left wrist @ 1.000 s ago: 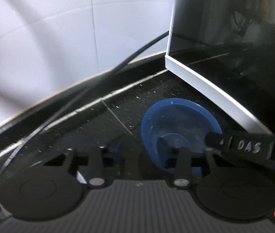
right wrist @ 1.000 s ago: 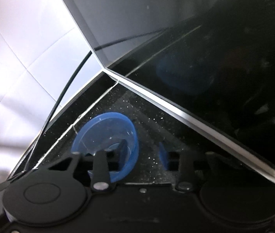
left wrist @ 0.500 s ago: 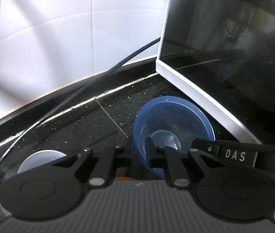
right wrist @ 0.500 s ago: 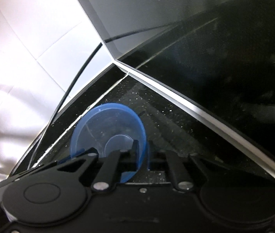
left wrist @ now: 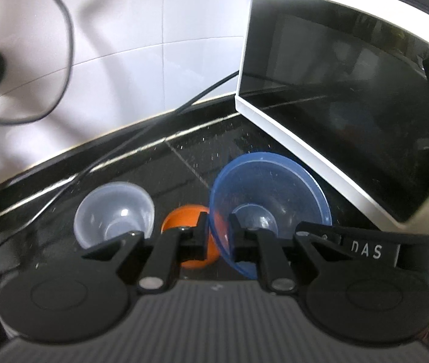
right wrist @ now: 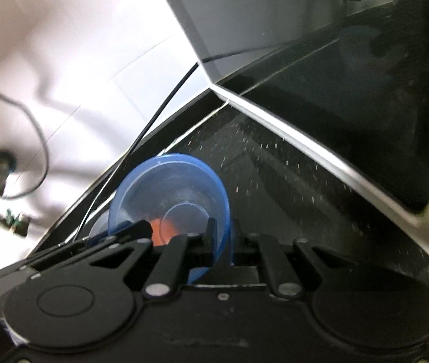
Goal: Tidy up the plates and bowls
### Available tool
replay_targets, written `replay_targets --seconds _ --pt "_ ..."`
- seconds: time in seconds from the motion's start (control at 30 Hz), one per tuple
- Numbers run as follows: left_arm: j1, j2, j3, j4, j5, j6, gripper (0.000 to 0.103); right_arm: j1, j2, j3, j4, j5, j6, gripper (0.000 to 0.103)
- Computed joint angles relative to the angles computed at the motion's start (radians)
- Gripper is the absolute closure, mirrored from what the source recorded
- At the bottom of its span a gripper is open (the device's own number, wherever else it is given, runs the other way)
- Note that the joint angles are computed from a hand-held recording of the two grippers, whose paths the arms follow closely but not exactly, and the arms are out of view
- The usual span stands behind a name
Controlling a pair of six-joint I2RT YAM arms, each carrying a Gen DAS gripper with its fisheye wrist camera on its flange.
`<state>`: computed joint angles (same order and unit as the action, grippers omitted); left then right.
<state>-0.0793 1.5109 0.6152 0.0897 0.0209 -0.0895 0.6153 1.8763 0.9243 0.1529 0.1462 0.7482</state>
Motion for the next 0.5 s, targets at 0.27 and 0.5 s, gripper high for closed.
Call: replay_targets --seconds 0.27,0.5 --pt "-0.009 -0.342 -0.167 -0.230 0.003 -0.014 0.090 0.080 -0.166 -0.161 -0.047 -0.036 -0.018 0.094" --pt "-0.039 -0.622 -0.271 -0.460 0.009 -0.027 0.088 0.161 -0.283 -0.255 -0.133 -0.066 -0.021 0.094"
